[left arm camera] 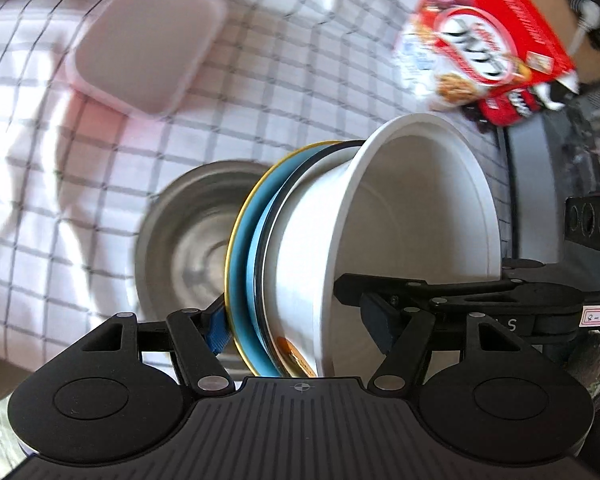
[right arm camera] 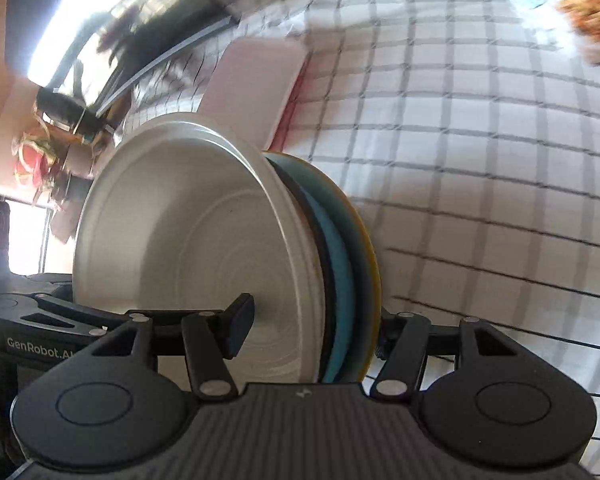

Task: Organize plates and bowls
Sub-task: 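Lift the bowl stack with the right gripper and lower it into the steel bowl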

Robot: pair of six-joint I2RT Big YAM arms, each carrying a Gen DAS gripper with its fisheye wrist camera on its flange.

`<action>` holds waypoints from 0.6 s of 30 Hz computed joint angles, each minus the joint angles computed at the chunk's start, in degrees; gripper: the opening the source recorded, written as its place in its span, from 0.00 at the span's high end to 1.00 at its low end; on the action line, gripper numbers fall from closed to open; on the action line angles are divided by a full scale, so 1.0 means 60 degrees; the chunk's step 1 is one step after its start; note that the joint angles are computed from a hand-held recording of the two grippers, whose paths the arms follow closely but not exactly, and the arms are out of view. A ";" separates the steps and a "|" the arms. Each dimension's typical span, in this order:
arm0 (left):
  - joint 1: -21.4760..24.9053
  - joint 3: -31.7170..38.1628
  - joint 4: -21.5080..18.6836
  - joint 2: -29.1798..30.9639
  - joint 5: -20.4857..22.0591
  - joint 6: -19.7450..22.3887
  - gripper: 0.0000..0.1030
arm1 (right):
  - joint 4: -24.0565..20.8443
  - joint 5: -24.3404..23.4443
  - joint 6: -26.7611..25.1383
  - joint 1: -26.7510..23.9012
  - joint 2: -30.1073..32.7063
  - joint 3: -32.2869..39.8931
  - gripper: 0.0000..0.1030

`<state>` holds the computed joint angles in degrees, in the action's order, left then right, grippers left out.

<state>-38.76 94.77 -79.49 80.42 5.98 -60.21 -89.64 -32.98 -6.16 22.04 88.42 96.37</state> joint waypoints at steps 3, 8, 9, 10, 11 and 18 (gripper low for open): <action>0.0426 -0.0750 0.0131 -0.0332 0.0517 0.0028 0.32 | 0.0023 0.0034 0.0298 0.0286 0.0252 -0.0177 0.42; 0.0736 -0.1339 0.0235 -0.0510 0.0871 0.0189 0.32 | 0.0068 -0.0040 0.0463 0.0421 0.0539 -0.0363 0.42; 0.0745 -0.1416 0.0256 -0.0546 0.0901 0.0206 0.32 | 0.0102 -0.0145 0.0472 0.0409 0.0569 -0.0400 0.41; 0.0757 -0.1454 0.0267 -0.0562 0.0931 0.0217 0.32 | 0.0085 -0.0239 0.0429 0.0360 0.0561 -0.0470 0.41; 0.0769 -0.1480 0.0248 -0.0590 0.0961 0.0244 0.32 | 0.0047 -0.0325 0.0447 0.0346 0.0571 -0.0485 0.40; 0.0856 -0.1661 0.0165 -0.0890 0.1113 0.0274 0.36 | 0.0251 0.0014 0.0503 0.0499 0.0464 -0.0520 0.39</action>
